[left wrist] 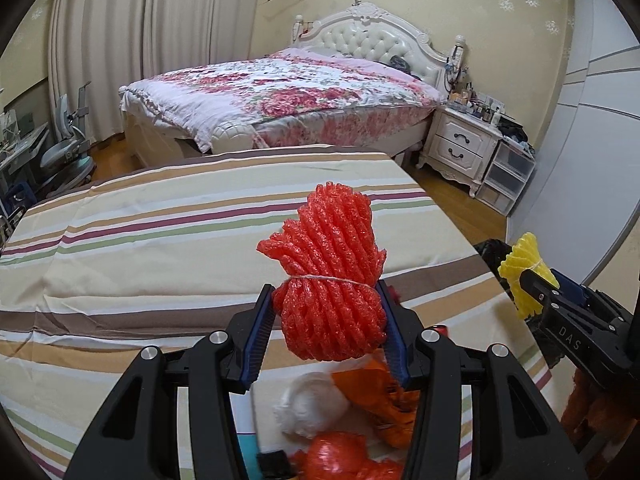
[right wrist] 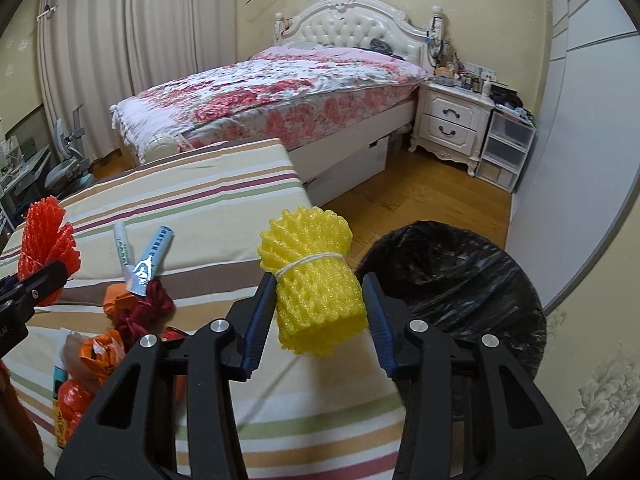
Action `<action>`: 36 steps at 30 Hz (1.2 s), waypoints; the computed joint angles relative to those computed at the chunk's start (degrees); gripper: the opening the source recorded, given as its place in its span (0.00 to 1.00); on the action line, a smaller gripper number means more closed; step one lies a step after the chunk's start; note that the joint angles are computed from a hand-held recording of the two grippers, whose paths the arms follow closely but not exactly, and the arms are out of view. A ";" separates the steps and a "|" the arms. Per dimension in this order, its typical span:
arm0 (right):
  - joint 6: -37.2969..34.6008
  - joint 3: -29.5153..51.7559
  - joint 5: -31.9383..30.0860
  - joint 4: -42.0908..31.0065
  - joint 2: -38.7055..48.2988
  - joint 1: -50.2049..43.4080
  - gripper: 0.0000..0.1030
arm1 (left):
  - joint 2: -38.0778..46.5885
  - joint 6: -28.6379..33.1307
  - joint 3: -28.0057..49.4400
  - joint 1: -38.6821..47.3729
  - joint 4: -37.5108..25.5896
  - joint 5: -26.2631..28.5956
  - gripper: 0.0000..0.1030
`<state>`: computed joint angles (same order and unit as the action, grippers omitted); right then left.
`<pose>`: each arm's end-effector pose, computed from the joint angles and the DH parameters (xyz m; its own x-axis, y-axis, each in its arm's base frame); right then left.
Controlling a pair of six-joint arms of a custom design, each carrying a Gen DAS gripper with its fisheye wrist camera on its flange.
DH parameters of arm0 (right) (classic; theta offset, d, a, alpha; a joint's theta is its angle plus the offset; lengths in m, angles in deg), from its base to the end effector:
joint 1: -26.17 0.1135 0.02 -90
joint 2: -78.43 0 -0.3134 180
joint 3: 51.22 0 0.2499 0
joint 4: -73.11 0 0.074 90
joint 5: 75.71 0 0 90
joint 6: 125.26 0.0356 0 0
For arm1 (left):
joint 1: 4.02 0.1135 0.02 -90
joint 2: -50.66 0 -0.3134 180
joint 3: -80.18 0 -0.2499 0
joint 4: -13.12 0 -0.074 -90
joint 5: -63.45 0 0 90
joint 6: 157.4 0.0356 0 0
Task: Collect trash
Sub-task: 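Carry both foam nets over the black bin and open both tools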
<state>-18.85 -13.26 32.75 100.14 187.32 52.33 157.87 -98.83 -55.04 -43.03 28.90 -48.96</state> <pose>0.2570 0.1137 0.0991 -0.6573 -0.0243 -0.7532 -0.0289 0.9996 -0.0071 0.2430 -0.1794 0.1136 -0.6795 -0.0699 -0.7303 0.0284 0.9922 -0.1214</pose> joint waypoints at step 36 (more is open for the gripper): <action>-8.48 -2.36 -10.70 13.59 7.36 -30.61 0.43 | 26.61 9.70 43.31 -12.58 -15.87 -1.23 0.48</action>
<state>-27.33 -15.62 22.05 113.73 194.68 21.72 184.48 -89.13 -11.73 -55.61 13.03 -50.19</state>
